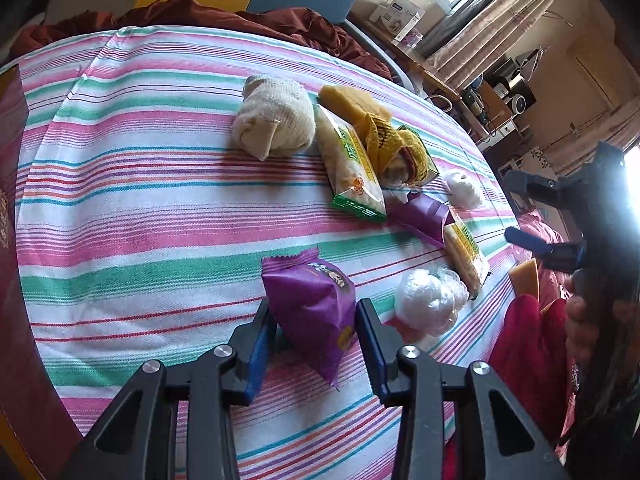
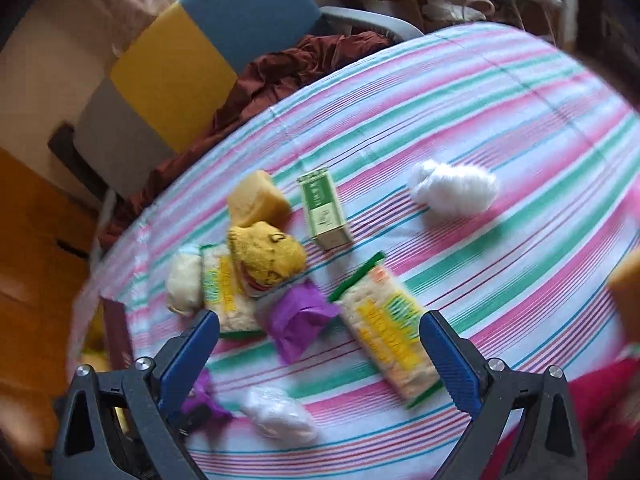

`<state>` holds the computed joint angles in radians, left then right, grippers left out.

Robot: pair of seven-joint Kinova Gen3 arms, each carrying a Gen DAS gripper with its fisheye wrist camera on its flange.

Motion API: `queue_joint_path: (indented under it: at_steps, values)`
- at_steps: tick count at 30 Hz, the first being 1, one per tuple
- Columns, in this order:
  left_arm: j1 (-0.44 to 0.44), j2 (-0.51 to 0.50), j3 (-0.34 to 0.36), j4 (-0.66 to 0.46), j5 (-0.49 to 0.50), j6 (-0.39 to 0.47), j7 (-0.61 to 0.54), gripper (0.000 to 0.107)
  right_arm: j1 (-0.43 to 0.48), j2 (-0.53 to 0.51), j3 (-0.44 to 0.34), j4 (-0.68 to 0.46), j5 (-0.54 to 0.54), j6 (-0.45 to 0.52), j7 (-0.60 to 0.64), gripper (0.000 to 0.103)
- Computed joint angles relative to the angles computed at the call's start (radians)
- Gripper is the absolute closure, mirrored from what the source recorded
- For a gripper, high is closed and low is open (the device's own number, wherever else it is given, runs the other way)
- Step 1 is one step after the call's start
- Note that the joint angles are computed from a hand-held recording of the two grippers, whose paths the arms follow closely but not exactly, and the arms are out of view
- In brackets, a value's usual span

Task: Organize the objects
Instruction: 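Grasp the purple snack packet with the left tool and lift it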

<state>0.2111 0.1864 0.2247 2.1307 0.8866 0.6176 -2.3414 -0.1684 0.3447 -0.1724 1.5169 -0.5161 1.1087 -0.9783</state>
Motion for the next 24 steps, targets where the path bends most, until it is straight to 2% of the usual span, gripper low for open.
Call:
queue_joint_path:
  at_steps: [4,5,9,10,11,14,18,20,22,24]
  values:
    - [0.000,0.000,0.002,0.002,0.010,-0.005,-0.004,0.066,-0.184,0.048,0.152,-0.101,0.163,0.068,0.030,0.002]
    - [-0.002,0.001,0.002,0.003,0.014,-0.004,-0.010,0.066,-0.213,0.061,0.167,-0.107,0.203,0.071,0.034,0.004]
    - [-0.003,0.001,0.002,0.002,0.019,0.001,-0.027,0.066,-0.260,0.110,0.138,-0.109,0.365,0.063,-0.001,0.015]
    - [0.001,-0.001,0.001,-0.002,0.007,0.003,-0.019,0.066,-0.243,0.135,0.100,-0.127,0.398,0.093,-0.025,0.026]
    - [0.004,-0.002,-0.001,-0.005,-0.003,0.005,-0.008,0.066,-0.221,0.153,0.059,-0.145,0.422,0.118,-0.039,0.032]
    - [0.013,-0.019,-0.010,-0.010,-0.046,0.018,0.047,0.062,-0.236,0.158,0.039,-0.137,0.490,0.109,-0.053,0.034]
    - [0.002,-0.055,-0.023,0.015,-0.048,0.023,0.061,0.058,-0.246,0.153,0.033,-0.117,0.524,0.085,-0.031,0.030]
    - [0.008,-0.073,-0.031,0.021,-0.073,0.017,0.087,0.056,-0.231,0.171,0.026,-0.135,0.506,0.110,-0.006,0.016]
    - [0.007,-0.081,-0.036,0.018,-0.078,0.025,0.091,0.055,-0.238,0.176,0.023,-0.133,0.518,0.119,0.017,0.009]
    - [0.018,-0.084,-0.037,0.007,-0.104,0.025,0.127,0.055,-0.247,0.169,0.027,-0.119,0.534,0.105,0.026,0.009]
